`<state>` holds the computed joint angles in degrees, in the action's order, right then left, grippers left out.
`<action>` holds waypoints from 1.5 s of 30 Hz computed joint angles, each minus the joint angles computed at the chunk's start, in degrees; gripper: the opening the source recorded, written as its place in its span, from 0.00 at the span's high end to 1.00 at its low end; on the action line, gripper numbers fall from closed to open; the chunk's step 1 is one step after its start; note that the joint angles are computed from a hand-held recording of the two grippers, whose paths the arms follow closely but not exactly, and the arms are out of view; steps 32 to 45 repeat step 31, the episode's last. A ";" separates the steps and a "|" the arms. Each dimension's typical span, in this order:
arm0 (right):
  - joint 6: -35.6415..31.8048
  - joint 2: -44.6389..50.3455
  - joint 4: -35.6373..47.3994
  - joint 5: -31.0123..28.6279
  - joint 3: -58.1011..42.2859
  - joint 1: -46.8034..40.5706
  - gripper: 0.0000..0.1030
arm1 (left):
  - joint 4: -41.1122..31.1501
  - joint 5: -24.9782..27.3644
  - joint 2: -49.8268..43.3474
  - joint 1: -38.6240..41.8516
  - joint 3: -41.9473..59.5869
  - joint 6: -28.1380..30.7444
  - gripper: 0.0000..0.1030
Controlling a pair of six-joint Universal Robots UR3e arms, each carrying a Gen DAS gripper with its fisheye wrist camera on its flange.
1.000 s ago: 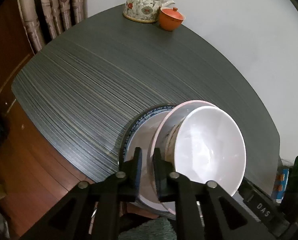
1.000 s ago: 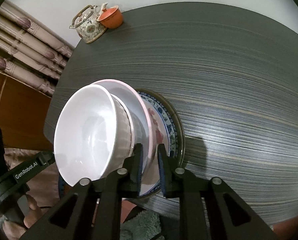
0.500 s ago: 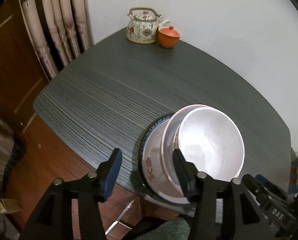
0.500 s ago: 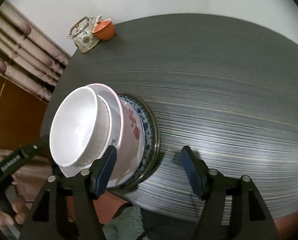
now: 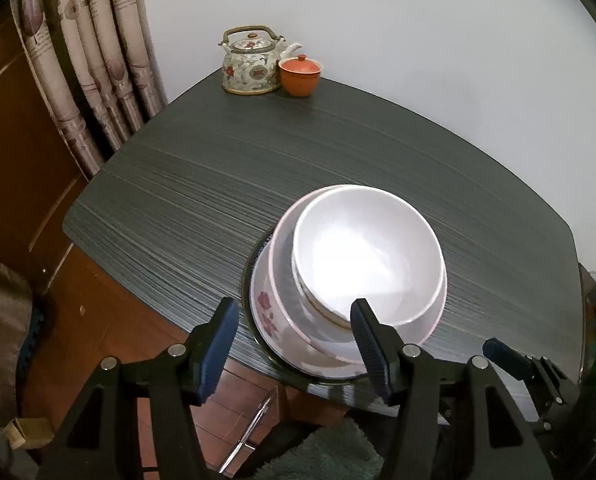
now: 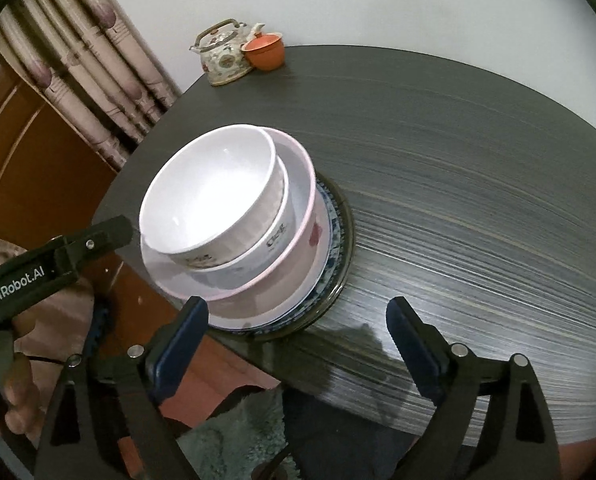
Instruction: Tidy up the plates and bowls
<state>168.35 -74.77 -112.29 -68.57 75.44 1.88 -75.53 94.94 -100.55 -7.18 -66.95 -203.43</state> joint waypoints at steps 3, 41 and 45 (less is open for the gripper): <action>-0.01 -0.79 -0.23 0.11 0.88 0.06 0.13 | -0.66 -0.12 -0.67 -0.69 0.88 0.10 0.42; -0.95 -2.96 0.45 0.21 3.70 0.94 0.13 | 1.07 -0.75 -1.49 -2.68 0.71 0.89 0.42; -0.95 -2.96 0.45 0.21 3.70 0.94 0.13 | 1.07 -0.75 -1.49 -2.68 0.71 0.89 0.42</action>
